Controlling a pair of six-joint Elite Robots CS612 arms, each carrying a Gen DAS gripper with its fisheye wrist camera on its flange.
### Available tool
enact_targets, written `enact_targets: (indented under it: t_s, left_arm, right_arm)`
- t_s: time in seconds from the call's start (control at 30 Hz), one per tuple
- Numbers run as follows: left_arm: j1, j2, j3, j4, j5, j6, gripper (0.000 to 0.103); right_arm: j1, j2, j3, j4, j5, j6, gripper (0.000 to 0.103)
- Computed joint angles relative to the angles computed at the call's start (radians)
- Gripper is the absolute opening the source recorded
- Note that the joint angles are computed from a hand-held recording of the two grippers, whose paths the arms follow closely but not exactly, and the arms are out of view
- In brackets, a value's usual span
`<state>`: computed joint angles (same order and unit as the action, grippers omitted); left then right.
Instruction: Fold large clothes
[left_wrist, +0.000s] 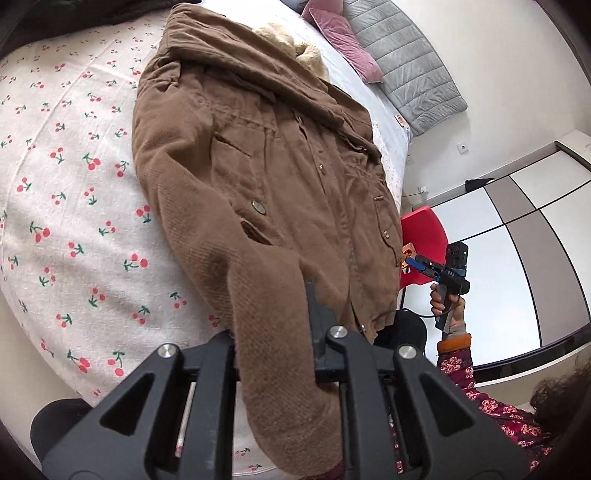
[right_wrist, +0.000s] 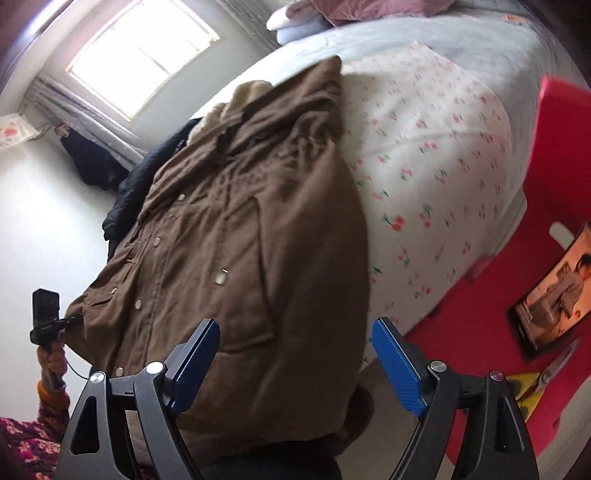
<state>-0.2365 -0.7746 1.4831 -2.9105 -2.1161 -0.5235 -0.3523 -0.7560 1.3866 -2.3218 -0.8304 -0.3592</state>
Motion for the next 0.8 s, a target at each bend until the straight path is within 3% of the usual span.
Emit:
enact_targets:
  t_s: [0.13, 0.27, 0.33, 0.37, 0.4, 0.43, 0.47, 0.57, 0.63, 0.8]
  left_arm:
    - [-0.004, 0.002, 0.002, 0.021, 0.015, -0.002, 0.014]
    - [-0.010, 0.002, 0.002, 0.049, 0.026, -0.003, 0.014]
    - [-0.009, 0.003, 0.001, 0.074, 0.016, 0.008, 0.015]
    - [-0.009, 0.005, -0.001, 0.096, 0.007, 0.018, 0.015]
    - [-0.009, 0.006, -0.003, 0.116, 0.004, 0.025, 0.015]
    - [-0.009, 0.007, -0.004, 0.133, 0.005, 0.027, 0.015]
    - [-0.009, 0.008, -0.005, 0.133, 0.001, 0.021, 0.015]
    - [-0.004, 0.011, 0.003, 0.052, -0.025, -0.020, 0.014]
    - [0.002, 0.014, 0.007, -0.059, -0.051, -0.066, 0.013]
    - [0.010, 0.031, -0.029, -0.261, -0.052, -0.151, 0.013]
  right_arm:
    - [-0.012, 0.050, -0.031, 0.061, 0.089, -0.035, 0.086]
    - [-0.001, 0.075, -0.069, 0.238, 0.143, -0.159, 0.082]
    - [0.009, 0.071, -0.070, 0.304, 0.135, -0.232, 0.072]
    - [0.009, 0.064, -0.055, 0.299, 0.142, -0.260, 0.053]
    - [0.006, 0.053, -0.037, 0.278, 0.157, -0.273, 0.035]
    - [0.005, 0.037, -0.011, 0.228, 0.151, -0.266, 0.028]
    - [0.003, 0.021, 0.013, 0.177, 0.148, -0.246, 0.013]
    - [-0.004, -0.032, 0.092, -0.012, 0.163, -0.158, 0.009]
    - [-0.012, -0.050, 0.123, -0.130, 0.226, -0.082, 0.008]
    - [0.000, -0.046, 0.114, -0.383, 0.361, 0.110, 0.007]
